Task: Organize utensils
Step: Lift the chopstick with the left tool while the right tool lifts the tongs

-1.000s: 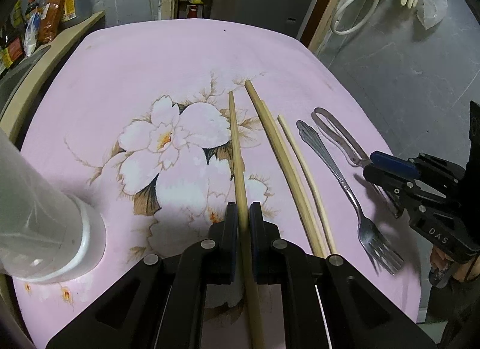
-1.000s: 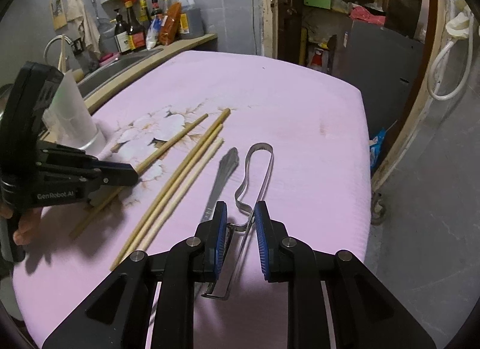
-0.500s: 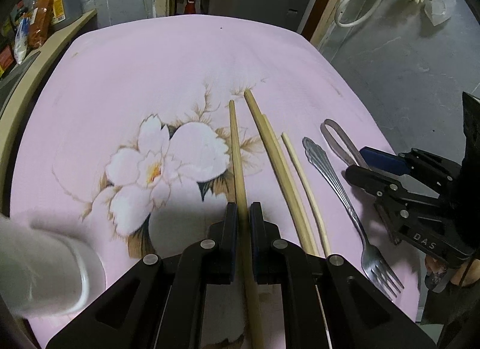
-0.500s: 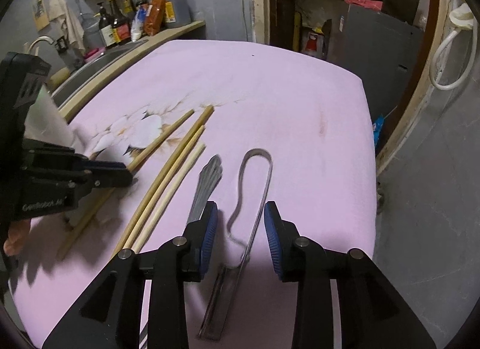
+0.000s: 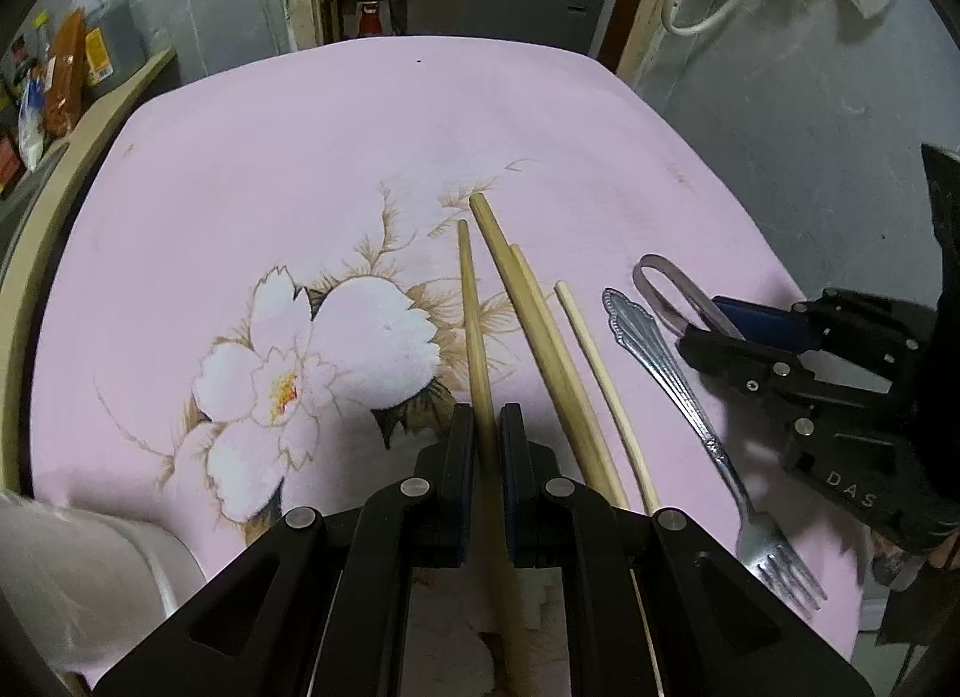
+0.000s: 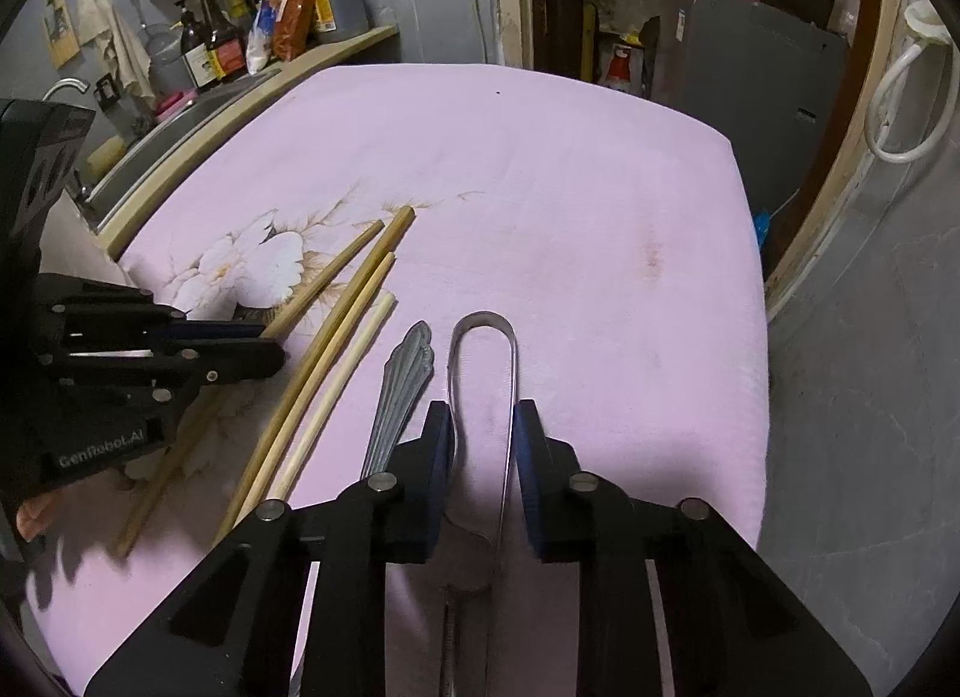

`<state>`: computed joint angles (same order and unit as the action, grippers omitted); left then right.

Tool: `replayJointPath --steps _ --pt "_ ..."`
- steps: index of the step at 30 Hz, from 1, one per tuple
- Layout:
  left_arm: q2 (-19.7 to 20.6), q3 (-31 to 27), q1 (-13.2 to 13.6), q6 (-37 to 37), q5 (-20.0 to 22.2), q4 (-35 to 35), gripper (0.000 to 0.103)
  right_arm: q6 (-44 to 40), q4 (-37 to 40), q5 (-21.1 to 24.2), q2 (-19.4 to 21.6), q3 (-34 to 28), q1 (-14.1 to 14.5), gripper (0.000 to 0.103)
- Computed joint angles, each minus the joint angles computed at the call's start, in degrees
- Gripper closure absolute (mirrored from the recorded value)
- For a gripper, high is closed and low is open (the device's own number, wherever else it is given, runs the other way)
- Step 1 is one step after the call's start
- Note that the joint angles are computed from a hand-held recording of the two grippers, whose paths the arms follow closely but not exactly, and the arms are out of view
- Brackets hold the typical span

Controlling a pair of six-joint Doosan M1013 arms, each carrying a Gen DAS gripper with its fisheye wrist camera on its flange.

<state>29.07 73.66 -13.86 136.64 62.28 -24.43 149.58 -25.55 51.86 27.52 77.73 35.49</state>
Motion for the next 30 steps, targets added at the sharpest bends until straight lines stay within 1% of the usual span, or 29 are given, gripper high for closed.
replayJointPath --steps 3,5,6,9,11,13,15,16,17,19,20,23,27,28,30 --pt "-0.35 0.76 0.90 0.59 1.96 -3.00 0.099 0.85 3.86 -2.67 -0.95 1.19 -0.83 0.084" --pt "-1.04 1.83 1.47 2.20 1.66 -4.47 0.099 0.88 6.31 -5.01 -1.73 2.25 -1.15 0.084" --pt "-1.54 2.58 1.92 3.33 1.28 -5.82 0.099 1.61 6.04 -5.65 -2.07 2.71 -0.94 0.084" --pt "-3.26 5.12 3.32 6.83 -0.51 -10.81 0.099 5.89 2.23 -9.07 -3.30 4.76 0.16 0.085" --pt "-5.06 7.66 4.35 9.57 -2.20 -15.26 0.099 12.04 -2.73 -12.81 -4.27 6.73 1.33 0.085" --pt "-6.79 10.39 5.43 13.32 -5.16 -20.00 0.099 17.64 -9.17 -13.86 -4.65 7.69 2.63 0.085" --pt "-8.55 13.35 6.50 18.29 -7.69 -24.62 0.099 24.49 -18.74 -12.84 -4.73 8.34 4.78 0.085" --pt "-9.16 14.48 7.13 20.02 -8.22 -26.28 0.099 26.45 -21.60 -12.42 -4.69 8.48 5.41 0.085" --pt "-9.78 15.51 7.63 21.24 -8.65 -27.86 0.099 29.75 -26.49 -11.51 -4.66 8.75 6.58 0.085" --pt "-11.02 17.48 8.66 23.64 -9.84 -30.80 0.099 33.41 -32.52 -10.08 -4.57 8.98 8.07 0.085" --pt "-11.66 18.48 9.22 25.28 -10.62 -32.93 0.099 36.04 -36.85 -8.96 -4.50 9.12 9.13 0.085" --pt "-13.61 21.88 10.35 31.86 -14.18 -40.46 0.099 41.99 -45.18 -6.34 -4.16 9.18 11.02 0.085" --pt "-15.16 25.17 11.15 40.69 -17.59 -49.58 0.099 47.82 -54.77 -2.27 -3.28 8.52 12.81 0.085" --pt "-15.38 25.85 10.92 42.15 -18.35 -51.67 0.099 48.71 -56.44 -1.47 -2.94 8.10 13.10 0.085" --pt "-15.61 26.55 11.64 44.54 -18.31 -56.23 0.099 50.26 -59.53 -0.03 -2.41 7.40 13.63 0.085"
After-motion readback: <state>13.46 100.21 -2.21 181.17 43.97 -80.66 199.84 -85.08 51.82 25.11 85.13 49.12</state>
